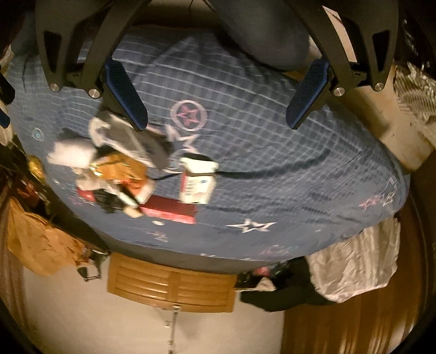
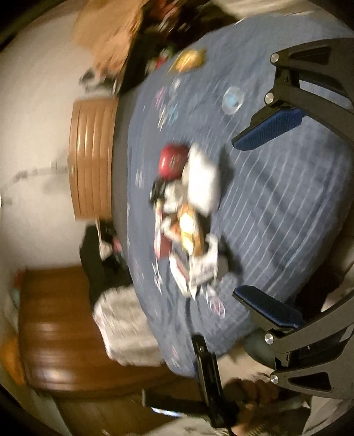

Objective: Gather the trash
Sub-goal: 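Grasp the white medicine box with left tool while right tool grasps the silver tube packet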

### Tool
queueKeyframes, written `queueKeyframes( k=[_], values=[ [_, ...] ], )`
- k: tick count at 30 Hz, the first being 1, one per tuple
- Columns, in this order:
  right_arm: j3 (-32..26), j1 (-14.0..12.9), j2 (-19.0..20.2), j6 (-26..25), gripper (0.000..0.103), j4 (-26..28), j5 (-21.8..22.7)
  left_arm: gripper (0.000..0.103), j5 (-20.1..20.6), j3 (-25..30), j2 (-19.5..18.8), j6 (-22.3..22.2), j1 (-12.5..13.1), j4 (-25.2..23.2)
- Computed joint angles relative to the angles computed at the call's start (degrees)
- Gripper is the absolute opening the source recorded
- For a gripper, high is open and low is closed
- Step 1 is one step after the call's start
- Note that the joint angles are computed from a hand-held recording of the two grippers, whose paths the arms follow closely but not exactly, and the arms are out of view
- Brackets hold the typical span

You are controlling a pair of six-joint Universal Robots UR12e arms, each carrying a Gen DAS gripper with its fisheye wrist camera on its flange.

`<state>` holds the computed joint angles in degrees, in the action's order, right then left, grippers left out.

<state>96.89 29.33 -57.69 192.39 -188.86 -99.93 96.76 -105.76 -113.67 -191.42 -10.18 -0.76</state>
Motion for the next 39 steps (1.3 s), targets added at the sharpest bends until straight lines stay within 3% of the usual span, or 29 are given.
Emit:
queueKeyframes(
  k=[4, 9, 11, 15, 17, 22, 24, 29, 34, 39],
  values=[
    [-6.85, -0.28, 2.87, -7.04, 0.099, 5.36, 7.03, 0.098, 0.76, -0.15, -0.15, -2.4, 1.07, -1.05],
    [-17.0, -0.62, 7.03, -12.51, 0.091, 17.62, 13.96, 0.098, 0.64, 0.08, -0.65, -4.33, 1.99, -2.68],
    [-19.64, -0.68, 8.2, -12.8, 0.081, 21.53, 15.12, 0.098, 0.45, 0.22, -0.94, -4.86, 2.32, -2.95],
    [-26.1, -1.32, 11.06, -10.65, 0.072, 32.36, 15.98, 0.098, -0.19, 0.52, -1.51, -5.81, 2.94, -3.82],
    [-27.29, -1.89, 11.51, -9.22, 0.06, 36.69, 17.69, 0.098, -0.64, 0.75, -1.82, -6.24, 3.27, -4.38],
    [-28.5, -2.13, 12.48, -8.53, 0.056, 41.39, 18.32, 0.098, -1.19, 1.07, -2.28, -6.58, 3.52, -5.3],
    [-28.83, -1.91, 13.0, -8.54, 0.047, 41.51, 17.44, 0.098, -1.32, 1.43, -2.53, -6.19, 3.3, -5.43],
    [-25.75, -1.94, 11.85, -7.75, 0.036, 35.99, 17.63, 0.098, -0.89, 2.37, -2.94, -4.39, 2.58, -4.69],
    [-19.9, -1.76, 8.63, -5.66, 0.033, 28.8, 16.8, 0.098, -0.39, 4.09, -3.58, -2.12, 1.97, -4.7],
    [-13.03, -2.4, 4.72, 0.07, 0.033, 21.86, 16.45, 0.098, -4.98, 9.51, -6.13, 3.72, 1.87, -7.03]
  ],
)
